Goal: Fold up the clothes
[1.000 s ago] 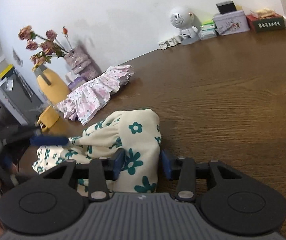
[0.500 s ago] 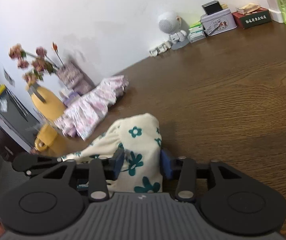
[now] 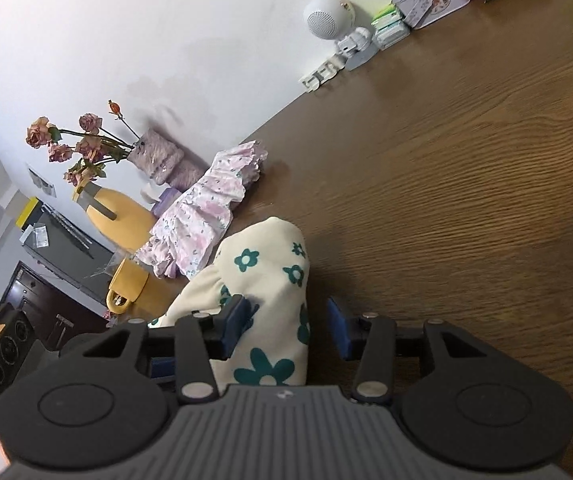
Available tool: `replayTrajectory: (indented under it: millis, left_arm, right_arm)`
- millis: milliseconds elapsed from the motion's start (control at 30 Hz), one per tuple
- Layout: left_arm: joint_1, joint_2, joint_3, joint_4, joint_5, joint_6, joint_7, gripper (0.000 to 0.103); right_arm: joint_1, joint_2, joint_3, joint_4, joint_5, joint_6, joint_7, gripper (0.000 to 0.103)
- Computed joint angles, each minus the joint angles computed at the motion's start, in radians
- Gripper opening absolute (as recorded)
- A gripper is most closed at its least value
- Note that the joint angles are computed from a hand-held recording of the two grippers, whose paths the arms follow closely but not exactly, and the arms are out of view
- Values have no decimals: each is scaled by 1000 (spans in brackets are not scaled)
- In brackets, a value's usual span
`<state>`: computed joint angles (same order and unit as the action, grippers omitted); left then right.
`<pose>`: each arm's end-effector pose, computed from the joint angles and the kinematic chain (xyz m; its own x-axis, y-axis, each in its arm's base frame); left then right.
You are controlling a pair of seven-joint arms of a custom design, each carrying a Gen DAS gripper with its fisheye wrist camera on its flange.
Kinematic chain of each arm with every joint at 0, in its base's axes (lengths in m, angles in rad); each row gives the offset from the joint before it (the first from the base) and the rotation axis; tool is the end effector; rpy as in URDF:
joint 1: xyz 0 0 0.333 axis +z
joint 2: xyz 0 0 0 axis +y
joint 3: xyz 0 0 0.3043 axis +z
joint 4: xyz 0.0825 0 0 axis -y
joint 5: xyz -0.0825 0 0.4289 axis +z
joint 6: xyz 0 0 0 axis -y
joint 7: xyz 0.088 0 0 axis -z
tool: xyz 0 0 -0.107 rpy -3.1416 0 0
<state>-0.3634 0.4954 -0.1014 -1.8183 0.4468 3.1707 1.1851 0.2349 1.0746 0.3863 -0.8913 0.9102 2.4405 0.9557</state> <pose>0.6314 -0.3513 0.3255 -0.4812 -0.8765 0.0103 -0.5769 0.3079 -0.7566 0.7801 0.3712 0.2932 0.4613 -0.4952 -0.7362 -0.8552 -0.0271 -0.5176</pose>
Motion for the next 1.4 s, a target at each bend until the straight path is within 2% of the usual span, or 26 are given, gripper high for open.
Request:
replayTrajectory:
  millis: [67, 100, 133, 267, 333, 367, 400, 433, 467, 500, 567, 600, 667, 733, 800, 867, 900, 967, 1067, 1167, 1233, 1267, 1300, 1333, 1367, 1400]
  left_arm:
    - [16, 2, -16, -1, -6, 2, 6, 14]
    - [28, 16, -30, 18, -12, -5, 14, 16]
    - [36, 16, -39, 19, -15, -6, 21, 17]
    - [118, -9, -129, -11, -15, 92, 82, 22]
    - [125, -2, -137, 19, -16, 130, 99, 22]
    - [109, 4, -116, 44, 12, 142, 73, 22]
    - [87, 22, -95, 87, -20, 112, 118, 20]
    - [100, 55, -109, 148, -9, 63, 139, 17]
    - [133, 97, -158, 208, -55, 5, 215, 9]
    - [178, 146, -218, 278, -30, -62, 235, 7]
    - [190, 238, -257, 411, -65, -198, 310, 4]
    - [181, 282, -258, 481, -83, -262, 338, 3]
    - [146, 336, -218, 567, -107, -324, 338, 3]
    - [174, 362, -253, 582, -170, -314, 383, 3]
    - [190, 365, -269, 573, -207, -297, 426, 3]
    - [201, 362, -279, 557, -242, -284, 458, 3]
    - [202, 364, -283, 564, -261, -289, 470, 3]
    - [189, 372, -275, 587, -291, -300, 482, 3]
    - [183, 366, -262, 573, -328, -289, 493, 3]
    - [180, 362, -256, 568, -354, -279, 488, 4]
    - [178, 325, -248, 519, -360, -245, 473, 4]
    - [181, 292, -250, 468, -354, -205, 475, 12]
    - [184, 256, -253, 414, -345, -163, 477, 25]
    - [189, 207, -259, 338, -330, -112, 480, 33]
    - [179, 161, -246, 271, -311, -72, 465, 49]
    - [150, 109, -212, 202, -285, -35, 439, 54]
  right_arm:
    - [6, 13, -2, 18, -6, -9, 10, 38]
    - [7, 17, -1, 24, -7, -14, 13, 25]
    - [10, 12, -3, 15, -10, -3, 6, 22]
    - [23, -27, -10, -44, -23, 69, -31, 21]
    - [27, -40, -9, -65, -27, 98, -43, 21]
    - [28, -48, -8, -78, -28, 113, -50, 21]
    - [31, -56, -8, -90, -30, 130, -57, 21]
    - [33, -62, -7, -100, -32, 144, -64, 21]
    - [35, -71, -6, -114, -34, 161, -73, 21]
    - [35, -78, -4, -127, -35, 176, -84, 22]
    - [36, -92, 0, -149, -37, 205, -107, 22]
    - [35, -98, 3, -161, -37, 218, -118, 23]
    - [26, -127, 11, -204, -31, 251, -150, 27]
    - [9, -180, 32, -284, -9, 321, -220, 28]
    - [-48, -244, 110, -393, 61, 423, -403, 28]
    - [-79, -280, 150, -449, 104, 447, -526, 27]
    - [-90, -297, 162, -472, 124, 450, -580, 23]
    - [-54, -314, 114, -484, 100, 425, -572, 19]
    - [17, -299, 29, -458, 29, 408, -493, 18]
    - [31, -294, 21, -452, -1, 424, -477, 18]
    - [23, -295, 33, -459, -4, 436, -484, 18]
    - [20, -295, 38, -463, -5, 441, -488, 18]
    - [18, -295, 40, -465, -7, 441, -486, 18]
    - [15, -294, 43, -465, -9, 440, -484, 18]
    - [14, -292, 43, -462, -11, 436, -478, 18]
    - [15, -290, 41, -458, -15, 432, -471, 18]
